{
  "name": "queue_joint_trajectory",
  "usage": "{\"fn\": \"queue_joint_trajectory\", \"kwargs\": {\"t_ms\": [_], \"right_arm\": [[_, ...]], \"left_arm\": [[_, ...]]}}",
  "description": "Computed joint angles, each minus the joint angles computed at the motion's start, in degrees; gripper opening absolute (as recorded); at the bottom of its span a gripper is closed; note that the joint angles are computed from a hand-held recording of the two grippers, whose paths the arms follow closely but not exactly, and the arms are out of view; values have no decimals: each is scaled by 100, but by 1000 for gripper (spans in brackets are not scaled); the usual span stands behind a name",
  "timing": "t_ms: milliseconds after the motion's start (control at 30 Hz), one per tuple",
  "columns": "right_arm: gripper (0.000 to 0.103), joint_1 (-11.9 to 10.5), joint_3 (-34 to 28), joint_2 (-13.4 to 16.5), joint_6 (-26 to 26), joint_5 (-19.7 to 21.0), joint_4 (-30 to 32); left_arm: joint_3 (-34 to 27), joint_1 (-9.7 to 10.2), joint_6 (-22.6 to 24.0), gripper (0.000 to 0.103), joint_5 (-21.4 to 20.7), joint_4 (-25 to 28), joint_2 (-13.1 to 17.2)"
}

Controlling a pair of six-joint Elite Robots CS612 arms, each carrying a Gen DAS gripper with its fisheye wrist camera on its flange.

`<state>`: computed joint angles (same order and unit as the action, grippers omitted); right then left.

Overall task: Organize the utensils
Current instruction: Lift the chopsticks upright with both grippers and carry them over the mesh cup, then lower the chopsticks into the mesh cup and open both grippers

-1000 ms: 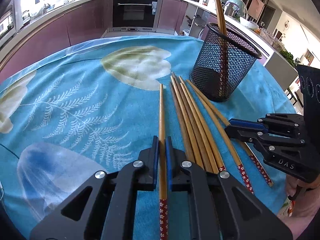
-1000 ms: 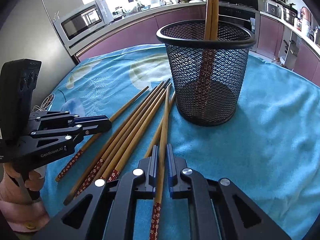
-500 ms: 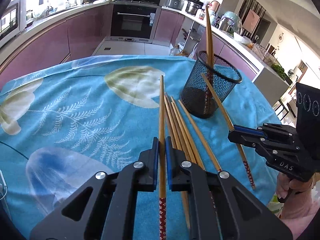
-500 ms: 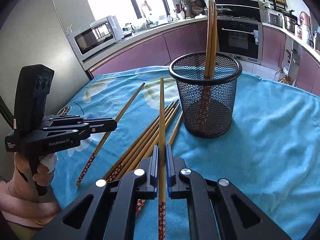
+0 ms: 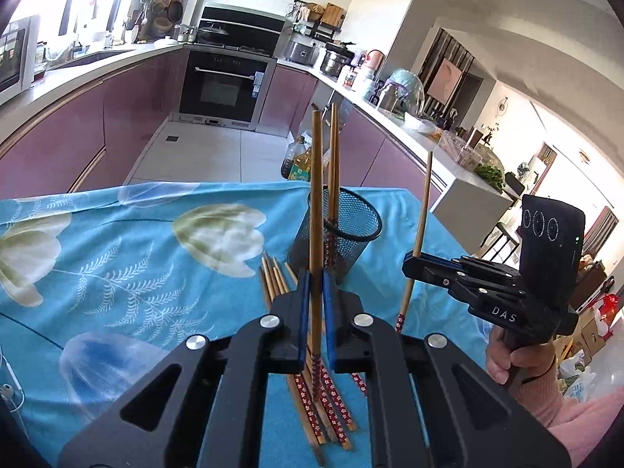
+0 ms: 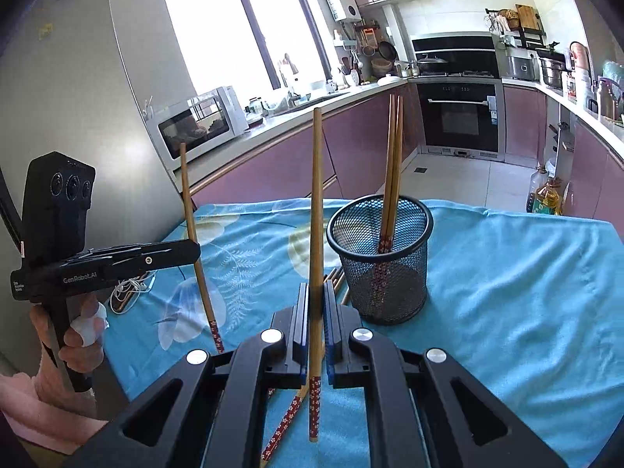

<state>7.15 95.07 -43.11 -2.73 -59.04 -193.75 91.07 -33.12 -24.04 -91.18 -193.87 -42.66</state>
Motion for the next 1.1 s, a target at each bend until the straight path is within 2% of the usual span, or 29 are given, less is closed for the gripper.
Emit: {"fn": "queue_joint_trajectory", "kwargs": {"t_ms": [267,333,667,933,1100], "right_arm": [[6,-50,-151,-1,137,23,-313],[6,-59,-216,13,185,36,-370],[6,-55,-546,48,289,-70,-653],[6,-55,-934,179,528,-221,-757],[6,4,-1169,307,483,-553,-655]], "left_arm": [[-282,-11,66,8,0,-208,62],[-404,4,60,8,-91,-188,91],[-856,8,169,8,-24,-162,153],[-1205,-47,407,8,363,-13,217],[-1398,-71,513,8,538,266,286]]}}
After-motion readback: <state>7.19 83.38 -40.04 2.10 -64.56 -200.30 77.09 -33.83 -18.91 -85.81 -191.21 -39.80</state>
